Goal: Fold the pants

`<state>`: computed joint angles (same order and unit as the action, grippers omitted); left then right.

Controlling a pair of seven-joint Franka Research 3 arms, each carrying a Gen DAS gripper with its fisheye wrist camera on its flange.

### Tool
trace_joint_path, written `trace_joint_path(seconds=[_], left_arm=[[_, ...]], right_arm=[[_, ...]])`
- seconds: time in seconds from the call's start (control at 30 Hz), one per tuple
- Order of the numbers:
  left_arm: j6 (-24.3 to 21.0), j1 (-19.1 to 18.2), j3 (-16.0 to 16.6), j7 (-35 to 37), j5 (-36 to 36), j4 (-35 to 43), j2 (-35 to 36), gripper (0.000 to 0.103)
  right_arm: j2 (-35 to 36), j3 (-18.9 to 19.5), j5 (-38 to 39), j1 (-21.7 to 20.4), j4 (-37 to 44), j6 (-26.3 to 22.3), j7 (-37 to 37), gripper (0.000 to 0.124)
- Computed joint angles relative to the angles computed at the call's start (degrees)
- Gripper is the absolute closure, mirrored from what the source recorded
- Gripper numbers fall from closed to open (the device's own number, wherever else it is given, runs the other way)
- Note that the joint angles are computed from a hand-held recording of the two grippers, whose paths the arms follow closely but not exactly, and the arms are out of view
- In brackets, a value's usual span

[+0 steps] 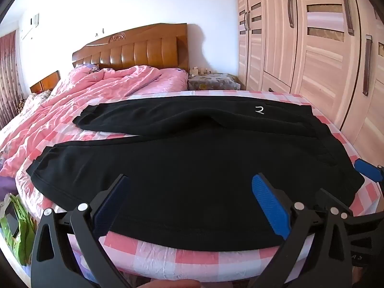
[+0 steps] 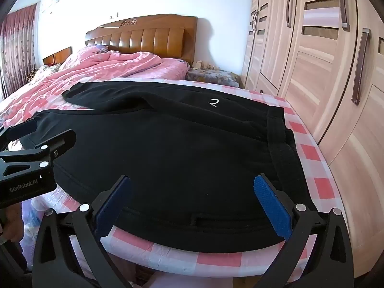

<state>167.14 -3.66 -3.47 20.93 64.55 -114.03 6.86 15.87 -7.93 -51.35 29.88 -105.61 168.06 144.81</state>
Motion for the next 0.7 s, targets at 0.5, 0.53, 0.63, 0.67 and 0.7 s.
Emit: trace_joint_path(seconds=[0.5,0.53,0.63,0.67,0.7], left_arm=[[0.8,0.2,0.1,3.1,-2.7,-1.3,0.3,0.001],[0.8,0.2,0.2,3.1,-2.7,-1.4,0.2,0.001],[0.6,0.0,0.2,2.9,-2.4,-1.4,0.2,0.001],[0.4,-0.1,0.1,3.0,-2.5,-1.4,0.2,0.001],[0.4,-0.1,0.1,3.2,-2.7,-1.4,0.3,0.001]], right_arm=[[-0.2,-0.4,0.7,0.1,-0.7,0.9,0.1,0.025],[0.0,-0.2,1.2,-0.1,-0.4,0.8,-0.4,0.025],[-0.4,-0.7,0.8,0.1,-1.1,1.2,0.4,0.025],[-0.5,-0.7,0.7,0.1,-1.2,1.3,0.5,0.025],[-0.6,-0.7,0.6,0.1,-1.2,1.3,0.6,0.025]])
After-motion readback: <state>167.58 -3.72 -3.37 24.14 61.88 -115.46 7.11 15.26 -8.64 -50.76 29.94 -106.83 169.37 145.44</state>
